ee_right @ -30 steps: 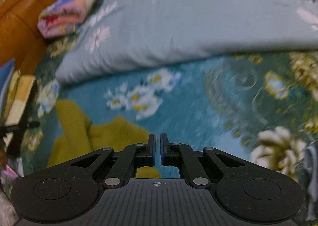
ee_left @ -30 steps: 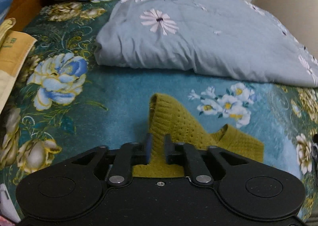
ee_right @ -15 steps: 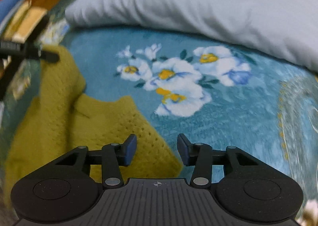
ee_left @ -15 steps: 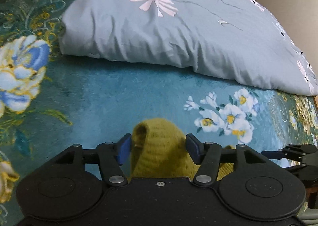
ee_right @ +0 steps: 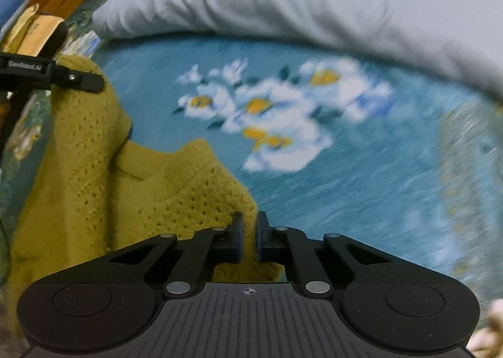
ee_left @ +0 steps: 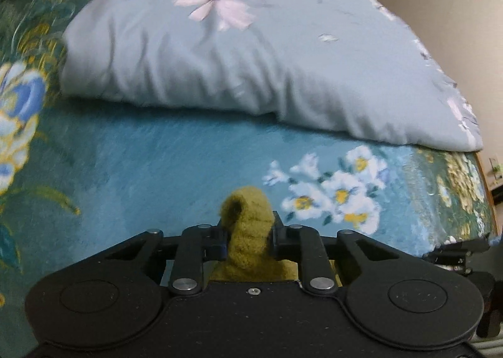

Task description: Fold clothes

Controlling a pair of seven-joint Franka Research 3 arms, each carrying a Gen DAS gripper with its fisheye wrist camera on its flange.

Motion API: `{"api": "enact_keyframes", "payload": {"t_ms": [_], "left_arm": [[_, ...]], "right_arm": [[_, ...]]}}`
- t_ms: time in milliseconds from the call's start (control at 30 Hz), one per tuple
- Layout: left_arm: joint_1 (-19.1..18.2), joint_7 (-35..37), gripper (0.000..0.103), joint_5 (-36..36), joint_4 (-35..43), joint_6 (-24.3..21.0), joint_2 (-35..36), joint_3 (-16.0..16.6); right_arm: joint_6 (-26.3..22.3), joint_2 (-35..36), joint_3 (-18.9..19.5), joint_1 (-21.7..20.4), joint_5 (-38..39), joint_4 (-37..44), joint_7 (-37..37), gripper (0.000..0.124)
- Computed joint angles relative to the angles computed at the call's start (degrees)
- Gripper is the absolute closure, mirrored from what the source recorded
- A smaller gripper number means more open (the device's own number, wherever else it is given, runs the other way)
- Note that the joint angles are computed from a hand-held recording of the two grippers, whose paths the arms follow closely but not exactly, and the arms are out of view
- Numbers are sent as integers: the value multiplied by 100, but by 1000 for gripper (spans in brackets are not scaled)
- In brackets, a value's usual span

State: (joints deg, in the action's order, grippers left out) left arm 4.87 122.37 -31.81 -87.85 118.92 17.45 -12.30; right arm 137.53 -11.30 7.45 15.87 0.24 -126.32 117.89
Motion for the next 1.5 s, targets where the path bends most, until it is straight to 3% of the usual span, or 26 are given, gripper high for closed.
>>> {"api": "enact_keyframes", "payload": {"t_ms": [167,267,433,567,667,700,767,867,967,1067,1167,1300,1500], "left_arm": [[37,506,84,-607,230,197,11,-157],[-125,414,84,-657,715,517,387,-234],[-563,56,83,169,1745,1117,1257,-330],[-875,-745,79,1119,2659,869,1944,-220],[-800,-904,75,1383,2713,718,1982,-336],[-758,-913,71,1410,2665,696,1947,-376],[-677,-944,51,1440,2545,649,1828,-417],[-471,-1022,50,1309,1963,782,1321,-435],[-216,-1080,46,978,859,1056,423,-382],[-59,-906,43,724,-465,1035,-681,-166],[-102,-835,43,903,-1574,744,-1680,177],[-207,-1037,43,1324,-2690,-128,-2740,597],[-390,-1435,42,1788,-3528,-764,-3399,985]], "right_arm": [[-213,-292,152,-649,-1859,274,1122,119],[-120,-44,-24,-929,-2486,682,1068,119],[-34,789,-360,-969,-2696,1527,357,119],[-136,1306,-591,-833,-2203,1900,164,117],[-183,1343,-674,-706,-2176,1831,151,115],[-186,1272,-682,-671,-2221,1745,172,109],[-153,1129,-678,-627,-2368,1585,287,102],[-114,708,-636,-651,-2460,1245,560,99],[-16,-8,-450,-761,-2513,636,1392,87],[-202,-1079,-190,-785,-1875,-303,2047,87],[-1046,-2131,154,-569,-953,-1091,2407,87],[-2275,-3139,574,-57,311,-1689,2955,87],[-2346,-3623,1010,272,1188,-2170,3963,87]]}}
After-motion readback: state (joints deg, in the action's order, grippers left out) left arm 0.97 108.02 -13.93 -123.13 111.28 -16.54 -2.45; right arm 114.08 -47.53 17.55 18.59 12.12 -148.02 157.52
